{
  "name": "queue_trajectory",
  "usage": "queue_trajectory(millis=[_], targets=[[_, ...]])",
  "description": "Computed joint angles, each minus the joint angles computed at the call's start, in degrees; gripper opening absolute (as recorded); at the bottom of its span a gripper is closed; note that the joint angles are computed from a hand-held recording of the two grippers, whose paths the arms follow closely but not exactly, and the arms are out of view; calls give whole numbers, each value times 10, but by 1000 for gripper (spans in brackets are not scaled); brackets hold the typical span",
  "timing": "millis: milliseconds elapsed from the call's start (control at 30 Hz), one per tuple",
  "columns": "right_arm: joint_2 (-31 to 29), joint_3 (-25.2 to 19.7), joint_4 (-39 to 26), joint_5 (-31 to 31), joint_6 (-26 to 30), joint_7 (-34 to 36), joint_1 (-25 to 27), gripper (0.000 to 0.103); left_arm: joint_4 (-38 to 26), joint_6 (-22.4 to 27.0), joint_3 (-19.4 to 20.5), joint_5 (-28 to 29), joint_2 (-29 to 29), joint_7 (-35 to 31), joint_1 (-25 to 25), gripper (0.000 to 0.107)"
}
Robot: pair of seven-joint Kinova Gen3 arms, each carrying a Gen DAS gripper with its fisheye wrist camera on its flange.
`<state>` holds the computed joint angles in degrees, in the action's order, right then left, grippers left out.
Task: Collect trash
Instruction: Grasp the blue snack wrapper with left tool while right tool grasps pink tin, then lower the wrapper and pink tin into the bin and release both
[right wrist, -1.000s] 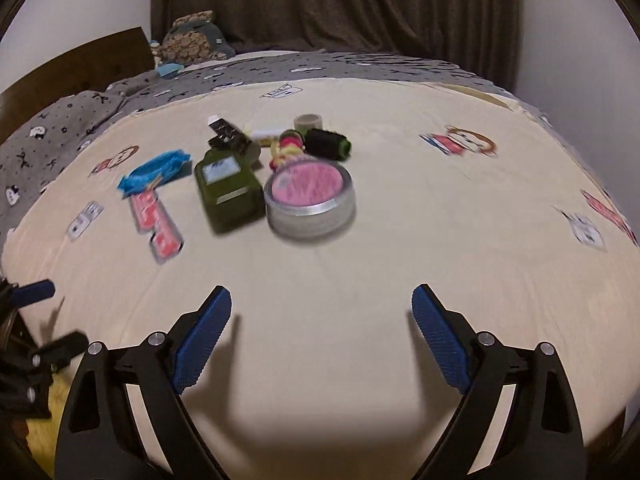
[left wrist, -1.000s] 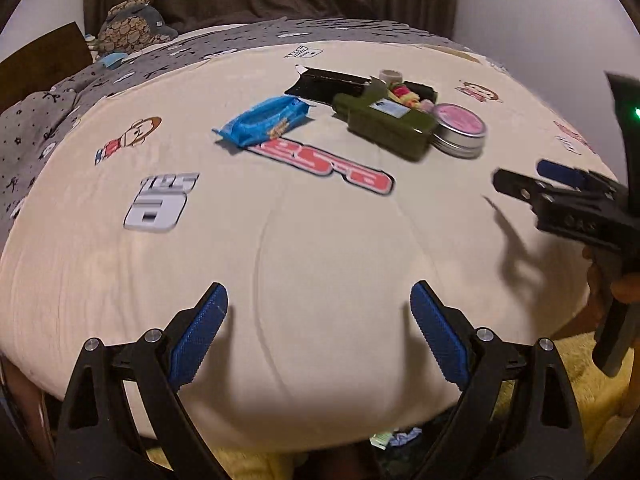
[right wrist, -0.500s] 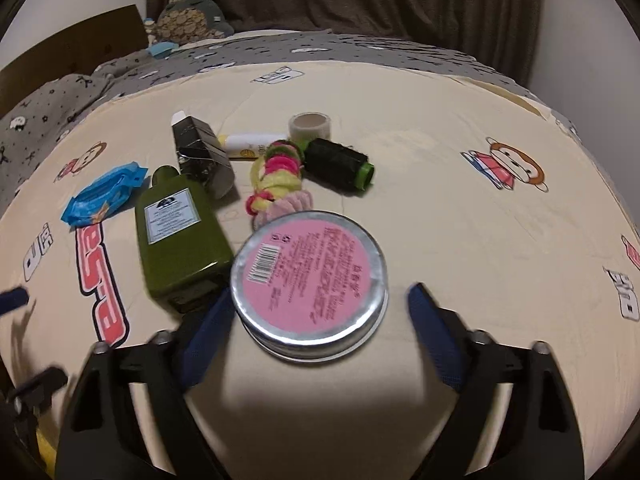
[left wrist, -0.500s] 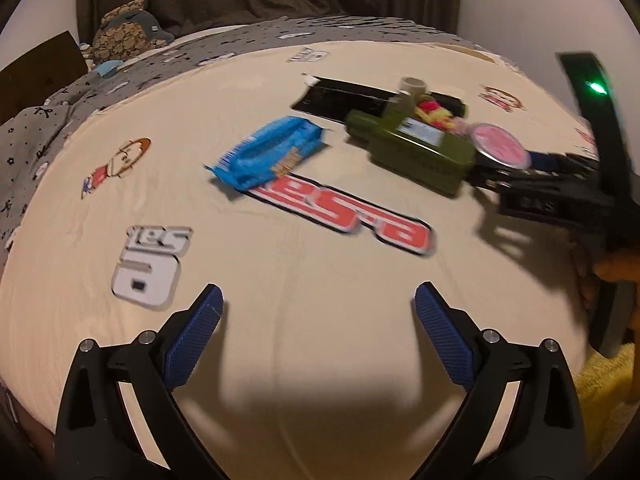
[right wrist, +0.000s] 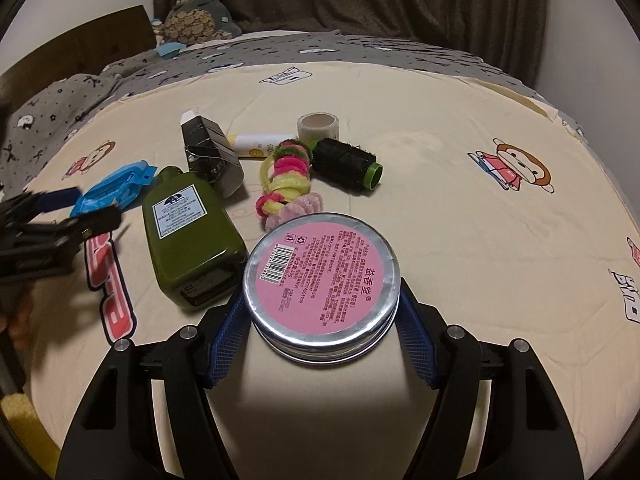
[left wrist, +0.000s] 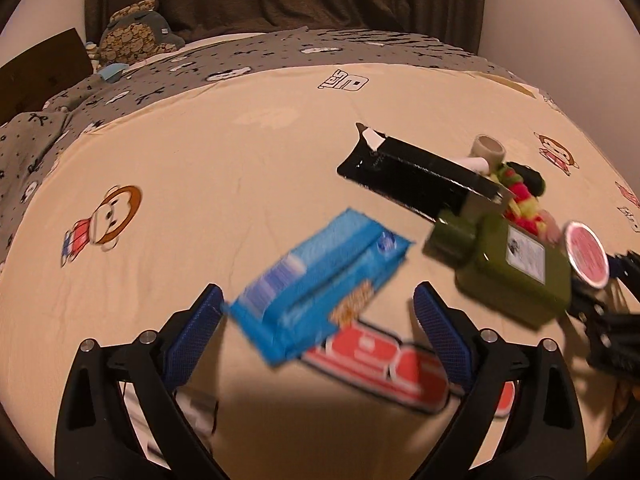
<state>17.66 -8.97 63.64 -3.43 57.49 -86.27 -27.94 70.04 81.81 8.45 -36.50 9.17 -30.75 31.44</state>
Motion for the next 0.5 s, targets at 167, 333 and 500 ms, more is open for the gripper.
queue_trajectory(millis=[167, 333, 500], targets=[[-8, -1, 4, -10, 7, 8, 8, 71, 8, -32, -5, 38, -5, -23, -23, 54], [-30, -3, 26, -20, 5, 13, 17, 71, 8, -27, 2, 48, -16, -16, -24, 11], [-60, -5, 54, -31, 1, 23, 29, 71, 11, -8, 16, 38, -27, 3, -11, 11]])
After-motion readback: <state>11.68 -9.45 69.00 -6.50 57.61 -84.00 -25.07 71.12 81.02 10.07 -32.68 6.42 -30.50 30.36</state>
